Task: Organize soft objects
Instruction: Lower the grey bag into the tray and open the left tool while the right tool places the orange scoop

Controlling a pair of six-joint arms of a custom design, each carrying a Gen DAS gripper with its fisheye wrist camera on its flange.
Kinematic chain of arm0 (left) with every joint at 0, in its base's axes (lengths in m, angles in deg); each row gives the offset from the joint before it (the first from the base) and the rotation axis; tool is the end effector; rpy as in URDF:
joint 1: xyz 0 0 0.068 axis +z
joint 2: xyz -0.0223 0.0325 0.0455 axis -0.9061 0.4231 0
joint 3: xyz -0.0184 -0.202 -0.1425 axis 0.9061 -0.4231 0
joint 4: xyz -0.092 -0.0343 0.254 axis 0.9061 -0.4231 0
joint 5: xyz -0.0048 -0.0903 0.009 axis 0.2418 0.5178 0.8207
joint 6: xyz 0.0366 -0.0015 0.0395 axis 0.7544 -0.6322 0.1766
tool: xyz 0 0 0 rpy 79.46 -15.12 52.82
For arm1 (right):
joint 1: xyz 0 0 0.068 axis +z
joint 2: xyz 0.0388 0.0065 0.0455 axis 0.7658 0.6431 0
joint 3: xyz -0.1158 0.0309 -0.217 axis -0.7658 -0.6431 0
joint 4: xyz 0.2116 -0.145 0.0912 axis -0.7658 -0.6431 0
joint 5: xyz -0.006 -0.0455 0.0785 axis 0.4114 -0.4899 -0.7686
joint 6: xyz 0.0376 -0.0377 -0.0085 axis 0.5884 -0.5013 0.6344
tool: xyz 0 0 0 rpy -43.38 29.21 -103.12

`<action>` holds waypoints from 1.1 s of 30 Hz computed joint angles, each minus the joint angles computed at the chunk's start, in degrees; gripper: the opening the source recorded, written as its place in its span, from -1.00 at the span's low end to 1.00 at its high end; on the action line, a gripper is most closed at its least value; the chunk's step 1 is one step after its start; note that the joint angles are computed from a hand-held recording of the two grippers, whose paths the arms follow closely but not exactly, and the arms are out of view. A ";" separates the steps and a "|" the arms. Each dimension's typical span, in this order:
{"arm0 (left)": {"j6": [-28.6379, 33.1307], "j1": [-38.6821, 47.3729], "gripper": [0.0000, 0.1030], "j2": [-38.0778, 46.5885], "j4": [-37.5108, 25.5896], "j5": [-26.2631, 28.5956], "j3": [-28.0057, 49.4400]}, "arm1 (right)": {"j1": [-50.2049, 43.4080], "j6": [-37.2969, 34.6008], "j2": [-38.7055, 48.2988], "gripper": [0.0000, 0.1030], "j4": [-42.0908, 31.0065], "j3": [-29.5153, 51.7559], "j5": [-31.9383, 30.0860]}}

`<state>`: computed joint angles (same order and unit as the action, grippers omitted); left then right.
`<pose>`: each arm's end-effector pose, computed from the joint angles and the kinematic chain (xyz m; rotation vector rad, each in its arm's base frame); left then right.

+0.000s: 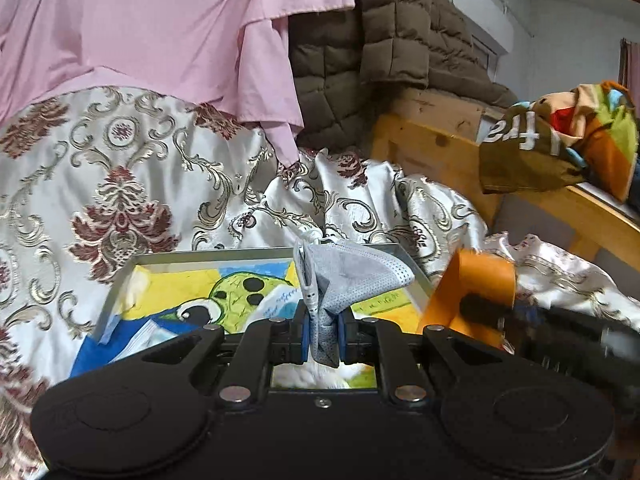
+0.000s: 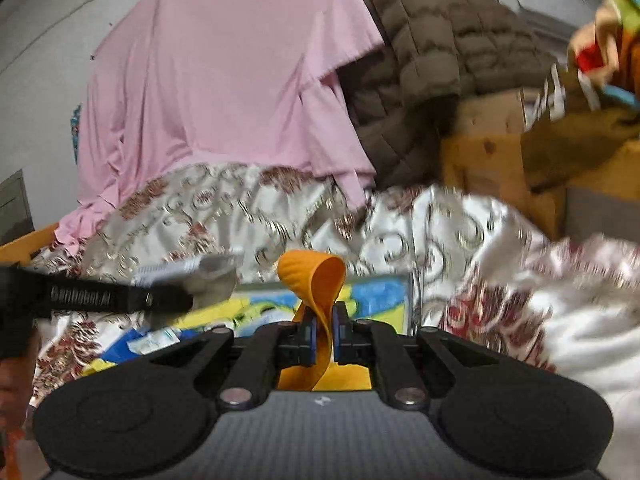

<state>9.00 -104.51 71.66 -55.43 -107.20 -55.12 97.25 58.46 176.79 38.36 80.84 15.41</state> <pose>0.1306 -0.0810 0.0917 -0.1915 2.0777 -0.0706 0.1902 0.1986 0.0470 -0.4604 1.8668 0.5937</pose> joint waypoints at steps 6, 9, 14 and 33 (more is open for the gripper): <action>4.99 8.79 -0.71 21.74 18.44 8.71 3.83 | 1.26 -0.46 1.41 -0.83 -5.16 2.94 1.06; 5.48 9.10 -0.71 30.03 21.69 9.00 6.04 | 2.19 -0.77 1.38 -0.83 -8.02 3.90 2.39; 6.21 9.50 -0.69 37.94 26.26 9.49 6.99 | 2.22 -0.09 2.42 -0.81 -9.49 5.11 2.46; 4.71 8.71 -0.40 41.70 28.36 9.41 6.24 | 2.42 -0.11 3.38 -0.31 -11.35 6.15 3.43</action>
<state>13.70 -95.80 113.36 -27.07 -97.79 -48.88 99.67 58.35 180.17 27.02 86.99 18.84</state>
